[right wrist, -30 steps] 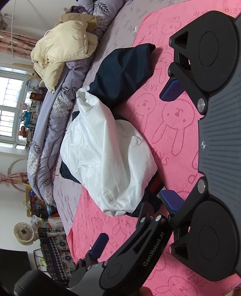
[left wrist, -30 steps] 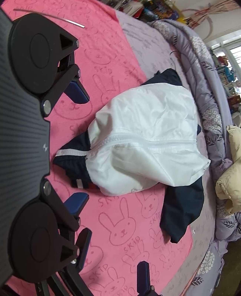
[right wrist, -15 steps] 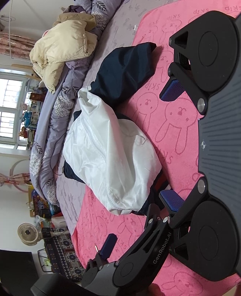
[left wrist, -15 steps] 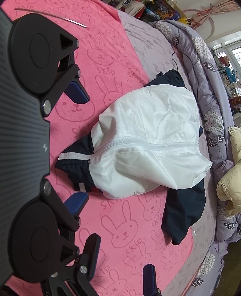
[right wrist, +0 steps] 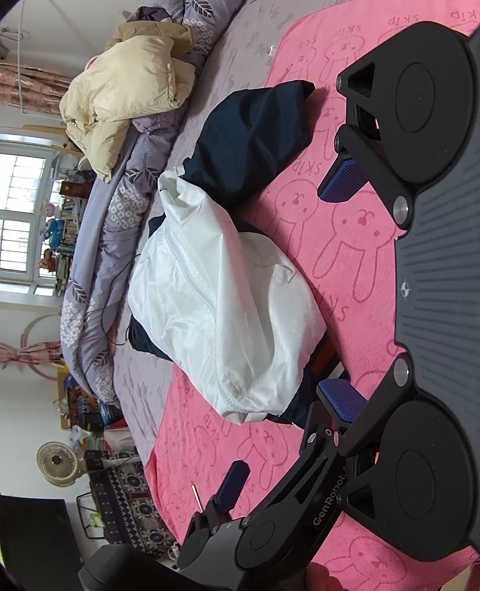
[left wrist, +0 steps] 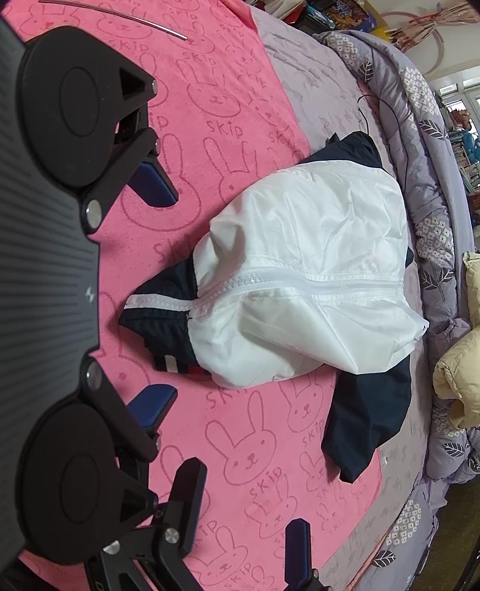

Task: Fold clothes
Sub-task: 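Approach the crumpled white-and-navy jacket with both grippers open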

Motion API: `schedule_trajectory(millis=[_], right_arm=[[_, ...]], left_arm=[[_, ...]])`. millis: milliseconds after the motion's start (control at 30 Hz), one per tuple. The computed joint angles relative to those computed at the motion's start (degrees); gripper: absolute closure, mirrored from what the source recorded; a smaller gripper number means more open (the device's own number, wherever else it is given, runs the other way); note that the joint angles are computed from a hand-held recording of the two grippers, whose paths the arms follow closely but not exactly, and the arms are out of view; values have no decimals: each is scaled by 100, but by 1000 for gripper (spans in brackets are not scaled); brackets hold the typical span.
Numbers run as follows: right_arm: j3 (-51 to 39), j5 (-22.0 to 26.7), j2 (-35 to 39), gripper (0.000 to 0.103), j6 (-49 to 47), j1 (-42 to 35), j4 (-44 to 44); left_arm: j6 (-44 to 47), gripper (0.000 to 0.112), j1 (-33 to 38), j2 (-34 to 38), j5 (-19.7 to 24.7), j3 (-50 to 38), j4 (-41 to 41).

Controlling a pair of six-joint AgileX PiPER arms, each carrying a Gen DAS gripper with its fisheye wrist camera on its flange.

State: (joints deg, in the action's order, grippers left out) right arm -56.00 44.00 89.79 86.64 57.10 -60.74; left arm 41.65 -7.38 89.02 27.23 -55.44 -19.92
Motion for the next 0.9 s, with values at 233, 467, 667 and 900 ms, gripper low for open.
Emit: schedule_trajectory(millis=[233, 467, 667, 900], right_arm=[[-17, -14, 14, 0, 5, 15, -3], [-46, -39, 18, 0, -40, 15, 24], [-99, -40, 61, 0, -120, 38, 42], [-179, -57, 110, 0, -207, 12, 86]], left_arm=[[-9, 9, 7, 0, -35, 37, -21], [169, 9, 238, 109, 222, -117, -342], [128, 9, 229, 99, 221, -109, -247], [132, 9, 239, 119, 211, -95, -237]])
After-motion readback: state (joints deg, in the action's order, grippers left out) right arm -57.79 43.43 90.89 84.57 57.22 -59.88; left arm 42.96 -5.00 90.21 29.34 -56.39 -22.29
